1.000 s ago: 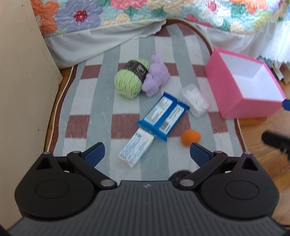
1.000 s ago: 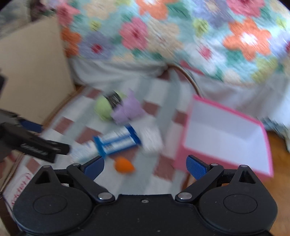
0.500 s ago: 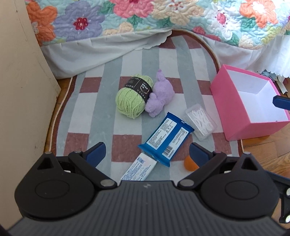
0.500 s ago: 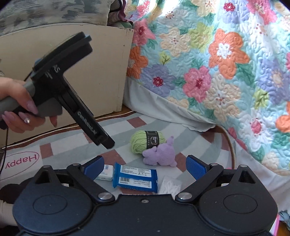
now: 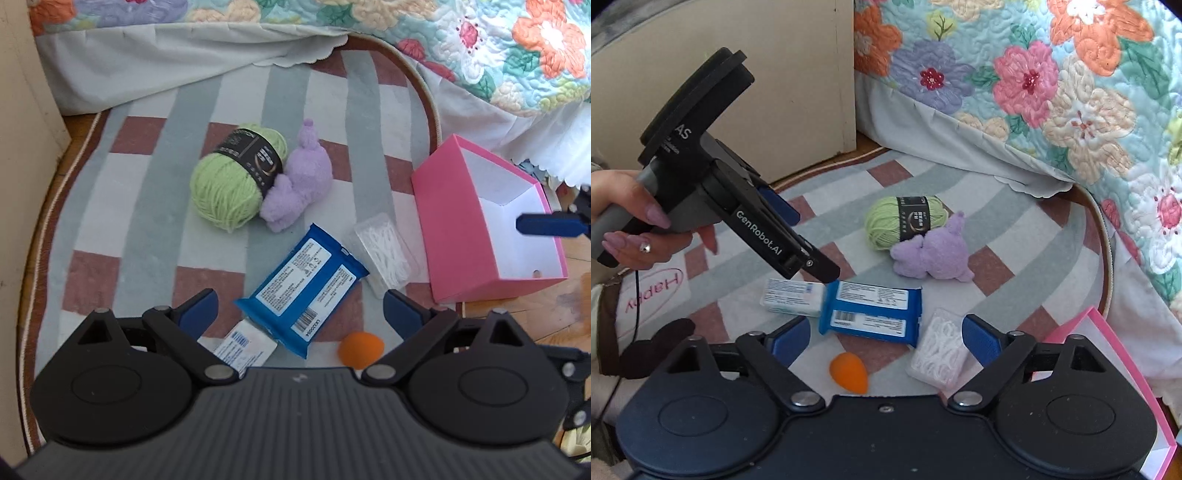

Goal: Organize objects
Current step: 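Lower the left gripper onto the blue wet-wipe pack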

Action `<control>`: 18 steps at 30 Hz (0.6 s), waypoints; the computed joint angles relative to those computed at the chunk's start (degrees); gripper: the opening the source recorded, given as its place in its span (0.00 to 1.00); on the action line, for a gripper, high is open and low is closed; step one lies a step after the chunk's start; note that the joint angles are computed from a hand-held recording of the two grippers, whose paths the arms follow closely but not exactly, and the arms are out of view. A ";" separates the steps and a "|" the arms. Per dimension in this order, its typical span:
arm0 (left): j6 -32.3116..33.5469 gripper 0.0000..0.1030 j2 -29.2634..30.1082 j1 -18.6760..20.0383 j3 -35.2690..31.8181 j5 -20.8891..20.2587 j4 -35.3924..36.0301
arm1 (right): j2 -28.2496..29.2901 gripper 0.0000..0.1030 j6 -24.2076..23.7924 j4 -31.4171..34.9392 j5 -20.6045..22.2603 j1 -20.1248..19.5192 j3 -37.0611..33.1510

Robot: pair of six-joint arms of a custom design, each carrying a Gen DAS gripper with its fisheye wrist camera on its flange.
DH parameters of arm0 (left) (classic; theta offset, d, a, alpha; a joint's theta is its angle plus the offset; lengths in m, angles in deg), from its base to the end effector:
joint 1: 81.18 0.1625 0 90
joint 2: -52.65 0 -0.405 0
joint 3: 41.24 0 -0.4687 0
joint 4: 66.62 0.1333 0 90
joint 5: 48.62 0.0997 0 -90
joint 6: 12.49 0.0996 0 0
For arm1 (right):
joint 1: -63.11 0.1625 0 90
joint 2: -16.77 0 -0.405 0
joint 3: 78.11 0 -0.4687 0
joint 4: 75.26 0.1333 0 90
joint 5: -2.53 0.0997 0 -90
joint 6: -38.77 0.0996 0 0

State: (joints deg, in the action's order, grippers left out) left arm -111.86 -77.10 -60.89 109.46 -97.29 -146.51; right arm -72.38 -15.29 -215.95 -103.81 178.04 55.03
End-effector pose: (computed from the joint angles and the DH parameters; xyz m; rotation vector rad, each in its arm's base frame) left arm -0.1425 -0.2649 0.1908 -0.3734 2.3994 -0.8429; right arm 0.2866 -0.3668 0.1586 1.7853 -2.2036 0.0583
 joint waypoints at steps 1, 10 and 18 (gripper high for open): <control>0.96 0.92 0.60 0.41 0.25 0.20 -0.89 | 0.19 0.88 -1.12 -0.76 0.03 -0.16 0.36; 3.82 0.76 -1.01 2.31 3.45 0.17 -5.95 | 3.18 0.79 -3.25 -3.45 4.75 -3.70 2.18; 4.61 0.56 3.28 5.93 5.17 0.67 -13.13 | 11.66 0.79 1.63 -10.24 6.17 -8.31 1.48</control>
